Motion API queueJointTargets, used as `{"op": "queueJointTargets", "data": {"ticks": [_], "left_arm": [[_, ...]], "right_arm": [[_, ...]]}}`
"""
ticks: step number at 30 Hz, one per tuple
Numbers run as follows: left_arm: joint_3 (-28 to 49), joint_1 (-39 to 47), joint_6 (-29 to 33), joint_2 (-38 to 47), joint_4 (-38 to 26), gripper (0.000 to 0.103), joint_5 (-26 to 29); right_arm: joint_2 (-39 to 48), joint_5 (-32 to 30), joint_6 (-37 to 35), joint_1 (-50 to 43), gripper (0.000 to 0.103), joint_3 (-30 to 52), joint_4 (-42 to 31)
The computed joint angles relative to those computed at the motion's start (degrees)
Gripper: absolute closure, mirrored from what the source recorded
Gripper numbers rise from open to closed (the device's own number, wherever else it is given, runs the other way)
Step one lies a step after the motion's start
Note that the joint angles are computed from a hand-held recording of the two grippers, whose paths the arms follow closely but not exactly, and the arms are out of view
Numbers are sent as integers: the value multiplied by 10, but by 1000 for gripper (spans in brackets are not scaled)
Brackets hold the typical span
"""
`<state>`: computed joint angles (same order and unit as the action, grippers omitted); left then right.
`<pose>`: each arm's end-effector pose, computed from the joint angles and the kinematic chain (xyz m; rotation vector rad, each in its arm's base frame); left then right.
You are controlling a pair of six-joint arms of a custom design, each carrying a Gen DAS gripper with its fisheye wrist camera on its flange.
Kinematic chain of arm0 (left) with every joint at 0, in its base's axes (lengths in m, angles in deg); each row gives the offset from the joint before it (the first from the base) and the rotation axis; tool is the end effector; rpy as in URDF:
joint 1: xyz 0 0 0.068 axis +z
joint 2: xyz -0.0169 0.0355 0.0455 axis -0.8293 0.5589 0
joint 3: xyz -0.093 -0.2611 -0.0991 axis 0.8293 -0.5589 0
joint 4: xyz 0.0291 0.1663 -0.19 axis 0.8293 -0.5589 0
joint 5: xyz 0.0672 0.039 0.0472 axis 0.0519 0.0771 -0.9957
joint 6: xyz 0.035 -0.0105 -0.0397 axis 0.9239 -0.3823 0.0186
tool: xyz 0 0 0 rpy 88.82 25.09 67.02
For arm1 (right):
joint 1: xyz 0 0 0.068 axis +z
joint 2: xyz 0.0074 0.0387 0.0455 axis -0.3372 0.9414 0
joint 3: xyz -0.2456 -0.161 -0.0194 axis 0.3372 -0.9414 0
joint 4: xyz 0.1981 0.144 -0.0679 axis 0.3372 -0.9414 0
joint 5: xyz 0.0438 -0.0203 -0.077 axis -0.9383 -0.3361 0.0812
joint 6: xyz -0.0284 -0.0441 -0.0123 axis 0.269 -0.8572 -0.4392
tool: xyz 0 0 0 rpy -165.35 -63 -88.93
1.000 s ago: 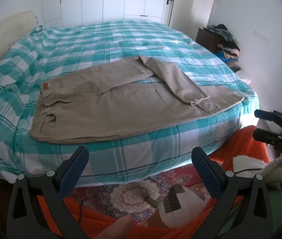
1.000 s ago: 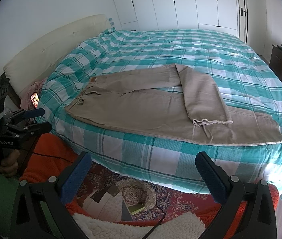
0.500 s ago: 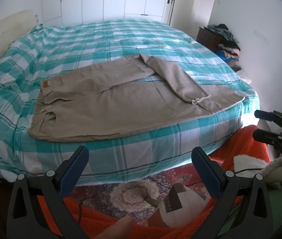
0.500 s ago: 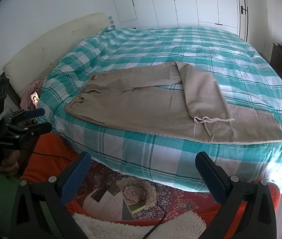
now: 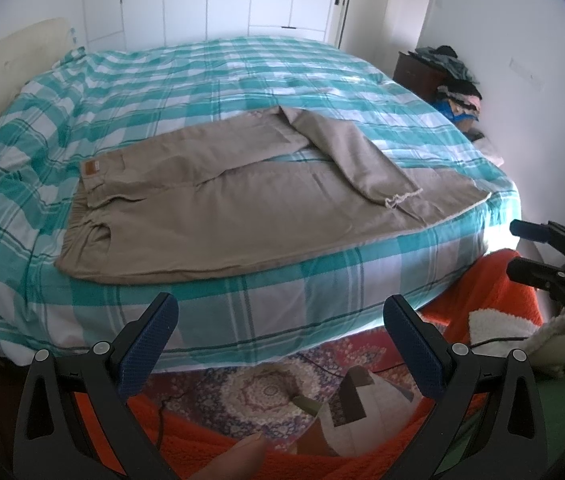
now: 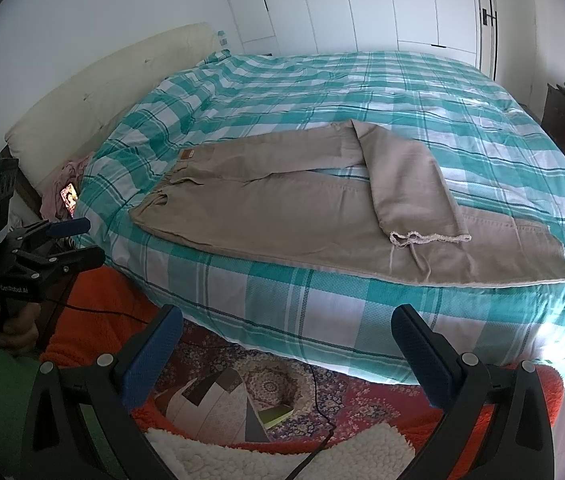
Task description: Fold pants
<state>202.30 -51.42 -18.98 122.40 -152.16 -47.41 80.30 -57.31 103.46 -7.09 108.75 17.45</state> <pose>0.3356 0.0085 0.4156 0.9212 2.3636 -0.4500 0.2584 0.0537 0.3618 0.3336 2.3984 0.1705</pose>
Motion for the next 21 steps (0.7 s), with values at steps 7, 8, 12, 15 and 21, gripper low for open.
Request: {"op": "queueJointTargets", "data": {"ticks": [7,8,12,15,21], "left_arm": [[-3,-1,0,-1,2,1,-1],[-4,-2,1,-1,2,1,-2],[-8,-5,1,-3,5,1,-5],[-7,-5,2,-3,4,1,-5],[-6,-6,1,-2,4,1,-5]], "right_arm": [[0,-1,0,-1,0,1,-1],[0,-2,0,-2,0,-1,1],[-6,-6,2,-7,0,-11,8],[-7,-8,3,-10,0,-13,9],[-7,-9,1,-10,0,-13,9]]}}
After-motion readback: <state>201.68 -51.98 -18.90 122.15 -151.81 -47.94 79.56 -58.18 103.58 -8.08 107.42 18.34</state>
